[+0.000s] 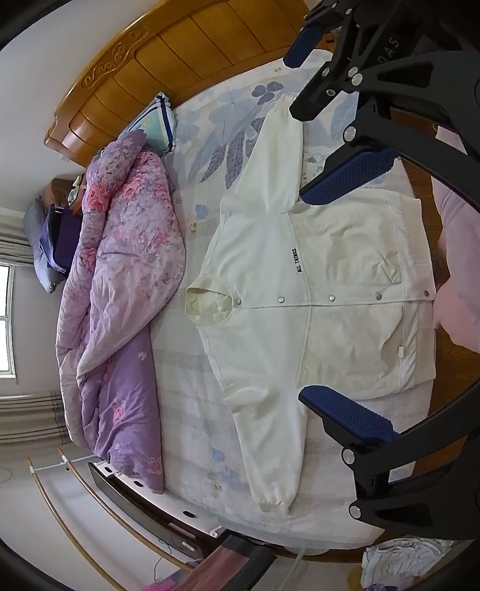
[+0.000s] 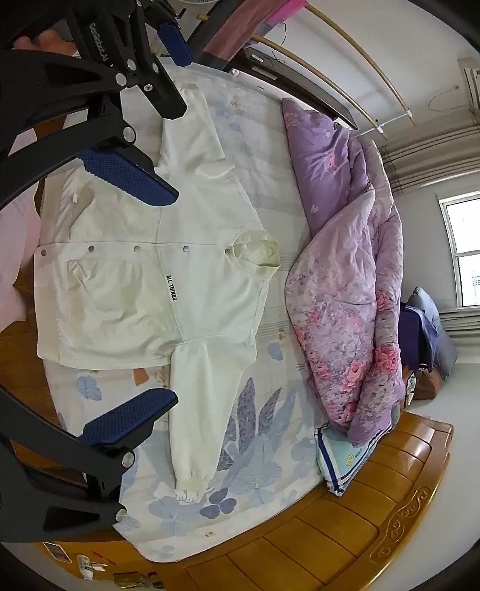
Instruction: Fold large clothes
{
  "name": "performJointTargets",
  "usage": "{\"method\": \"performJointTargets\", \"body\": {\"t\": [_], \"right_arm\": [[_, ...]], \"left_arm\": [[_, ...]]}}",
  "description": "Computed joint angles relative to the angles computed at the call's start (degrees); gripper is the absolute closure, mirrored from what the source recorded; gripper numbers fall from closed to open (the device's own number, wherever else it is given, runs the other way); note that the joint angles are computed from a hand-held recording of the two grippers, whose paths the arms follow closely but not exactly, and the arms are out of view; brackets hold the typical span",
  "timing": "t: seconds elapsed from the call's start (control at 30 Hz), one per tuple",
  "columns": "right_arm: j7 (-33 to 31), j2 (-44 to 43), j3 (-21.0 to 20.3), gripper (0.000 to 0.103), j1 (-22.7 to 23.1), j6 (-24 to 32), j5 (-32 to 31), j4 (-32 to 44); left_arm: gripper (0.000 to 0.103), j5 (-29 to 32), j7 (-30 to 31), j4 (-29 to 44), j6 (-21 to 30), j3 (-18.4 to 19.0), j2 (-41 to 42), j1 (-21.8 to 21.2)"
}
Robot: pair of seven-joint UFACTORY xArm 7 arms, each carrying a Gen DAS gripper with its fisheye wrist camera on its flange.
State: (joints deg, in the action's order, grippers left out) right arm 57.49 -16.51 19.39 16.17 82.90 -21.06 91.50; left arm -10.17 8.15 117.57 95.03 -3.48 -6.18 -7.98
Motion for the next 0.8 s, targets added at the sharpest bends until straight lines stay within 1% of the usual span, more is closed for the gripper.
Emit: {"method": "performJointTargets", "body": {"t": [0.07,0.23,0.3,0.43,0.5,0.57,0.67,0.7,0.73,0.8], "right_arm": [[0.0,0.3,-0.3,0.007,0.1,0.5,0.9,0.5],[-0.4,0.3,-0.6,0.007,0.1,0.4,0.9,0.6],[0.2,0.5,0.0,0.007,0.2,1.0,0.2,0.9],[0.6,0.5,-0.3,0.007,0.4,0.8,0.8,0.8],[1.2,-2.3,-1.0,0.007,0.7,-0.8,2.6,-3.2],[1.3,-2.5,-0.7,0.007,0.4,-0.9,3.3,-3.5],[1.7,-1.7,0.3,0.007,0.1,0.0,3.2,-2.7],[1.8,-1.5,0.4,0.007,0.2,0.1,3.2,-2.5],[1.8,-1.5,0.3,0.007,0.2,0.1,3.4,-2.5],[1.9,-1.3,0.3,0.007,0.4,0.1,3.6,-2.5]], "left_arm": [[0.005,-0.1,-0.1,-0.1,-0.2,0.0,0.0,0.1],[0.005,-0.6,0.4,-0.5,-0.6,0.2,-0.3,0.1],[0.005,-0.7,0.5,-0.7,-0.8,0.3,-0.4,0.2],[0.005,-0.5,-0.1,-0.2,-0.1,-0.1,-0.3,0.0],[0.005,-0.3,-0.2,0.9,0.8,-0.2,0.1,-0.1],[0.005,-0.4,-0.2,0.9,0.9,-0.1,0.1,-0.1],[0.005,-0.8,0.6,-0.9,0.6,0.4,-1.1,0.2],[0.005,-0.9,0.7,-0.9,0.7,0.5,-1.2,0.2],[0.005,-1.2,1.5,-3.4,0.2,0.9,-3.0,0.4],[0.005,-1.5,1.8,-3.8,0.4,1.1,-3.4,0.6]]}}
